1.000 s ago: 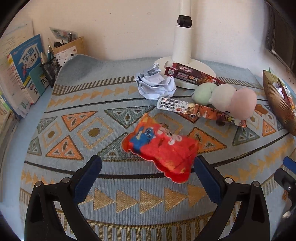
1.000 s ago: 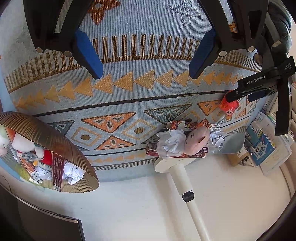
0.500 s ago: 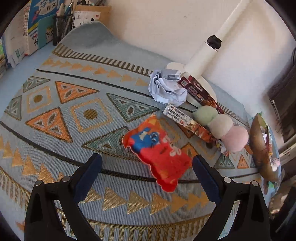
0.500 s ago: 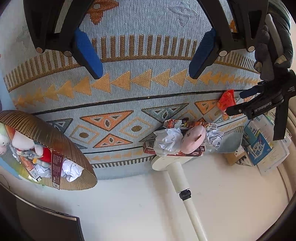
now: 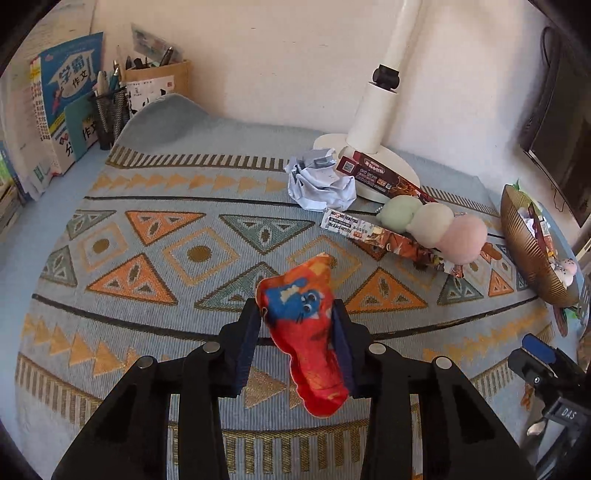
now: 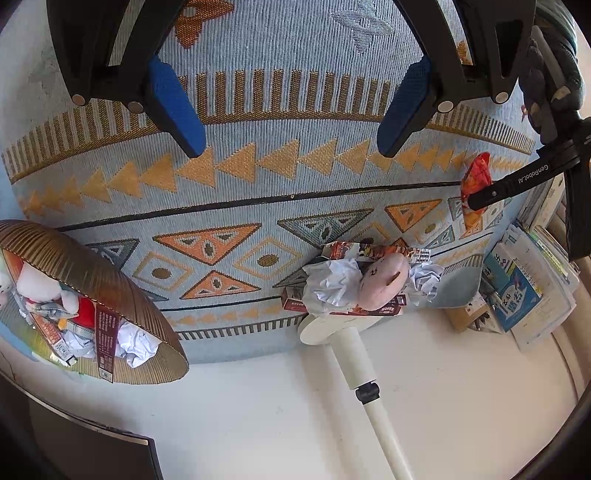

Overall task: Organize objects
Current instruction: 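Grasp the red snack bag with the left gripper, then hold the red snack bag in the left gripper while right gripper grasps the long orange printed box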

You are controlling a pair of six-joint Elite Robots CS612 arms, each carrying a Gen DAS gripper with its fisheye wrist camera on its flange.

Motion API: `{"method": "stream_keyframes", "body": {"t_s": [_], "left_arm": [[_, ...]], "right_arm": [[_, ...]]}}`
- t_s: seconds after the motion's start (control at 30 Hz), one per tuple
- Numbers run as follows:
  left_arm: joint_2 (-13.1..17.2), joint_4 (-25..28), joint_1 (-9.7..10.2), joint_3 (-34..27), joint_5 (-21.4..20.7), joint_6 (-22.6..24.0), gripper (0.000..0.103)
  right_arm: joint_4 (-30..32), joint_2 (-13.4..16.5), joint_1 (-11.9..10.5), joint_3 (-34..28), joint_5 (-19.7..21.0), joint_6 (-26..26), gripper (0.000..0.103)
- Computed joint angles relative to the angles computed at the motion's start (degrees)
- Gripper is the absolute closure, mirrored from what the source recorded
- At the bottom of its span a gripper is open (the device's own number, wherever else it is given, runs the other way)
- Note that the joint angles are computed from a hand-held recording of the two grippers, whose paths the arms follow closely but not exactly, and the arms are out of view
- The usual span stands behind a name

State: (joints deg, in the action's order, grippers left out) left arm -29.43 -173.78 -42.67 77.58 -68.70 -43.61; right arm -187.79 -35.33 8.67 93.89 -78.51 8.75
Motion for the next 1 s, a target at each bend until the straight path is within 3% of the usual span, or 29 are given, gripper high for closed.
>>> {"method": "stream_keyframes", "body": {"t_s": [0.07,0.1,0.17,0.23,0.27,0.3,0.4,0.47,0.53,0.6,0.67,0.7,0.8,0.83,0.9,1.0], "left_arm": [[0.3,-4.1,0.46,1.5,-0.9,-0.8,0.068],[0.3,-4.9,0.66,1.9,-1.6,-1.9,0.068],[0.3,-9.1,0.23,2.5,1.7,-0.7,0.067],[0.3,-7.8,-0.18,2.2,4.0,0.0,0.067],[0.2,-6.3,-0.27,1.8,4.8,0.4,0.067],[0.2,-5.7,-0.46,1.6,5.7,1.0,0.067],[0.2,-6.2,-0.8,1.7,7.2,3.0,0.067],[0.1,-7.0,-0.86,2.0,7.2,3.3,0.066],[0.1,-6.9,-0.59,2.1,6.4,2.5,0.066],[0.0,-6.4,-0.34,2.1,6.0,1.0,0.066],[0.0,-7.1,-0.12,2.3,5.5,-0.2,0.066],[0.0,-7.6,0.0,2.5,5.2,-0.7,0.066],[0.0,-7.9,0.26,2.6,4.3,-1.5,0.066],[0.0,-7.7,0.22,2.5,4.5,-1.6,0.066],[0.0,-7.6,0.12,2.5,4.9,-1.3,0.066],[0.0,-7.6,-0.08,2.5,5.5,-0.8,0.065]], "right_arm": [[7.5,-0.3,-1.0,-1.8,6.8,-1.2,0.01],[8.4,-0.3,-1.2,-2.4,8.0,-0.2,0.013],[8.7,-0.5,-0.5,-4.0,6.9,-1.1,0.014],[8.7,0.0,0.6,-6.3,5.3,-3.9,0.015],[9.7,0.6,1.2,-8.0,3.9,-4.9,0.024],[11.0,1.3,1.8,-9.7,2.0,-5.2,0.04],[15.2,3.9,2.9,-14.4,-2.0,-4.2,0.045],[13.9,5.3,3.1,-15.8,-2.2,-4.0,0.048],[10.7,5.5,3.3,-15.2,1.7,-6.4,0.048],[12.6,4.5,3.4,-14.0,11.1,-11.9,0.048],[12.8,3.1,3.5,-12.0,16.2,-15.5,0.048],[11.3,2.4,3.7,-10.6,16.1,-16.0,0.048],[7.8,1.1,4.2,-8.6,10.0,-16.3,0.048],[8.1,1.1,3.9,-8.8,10.2,-16.2,0.048],[10.6,1.9,3.8,-10.9,8.2,-15.5,0.048],[16.7,3.5,3.5,-14.7,8.8,-16.7,0.049]]}}
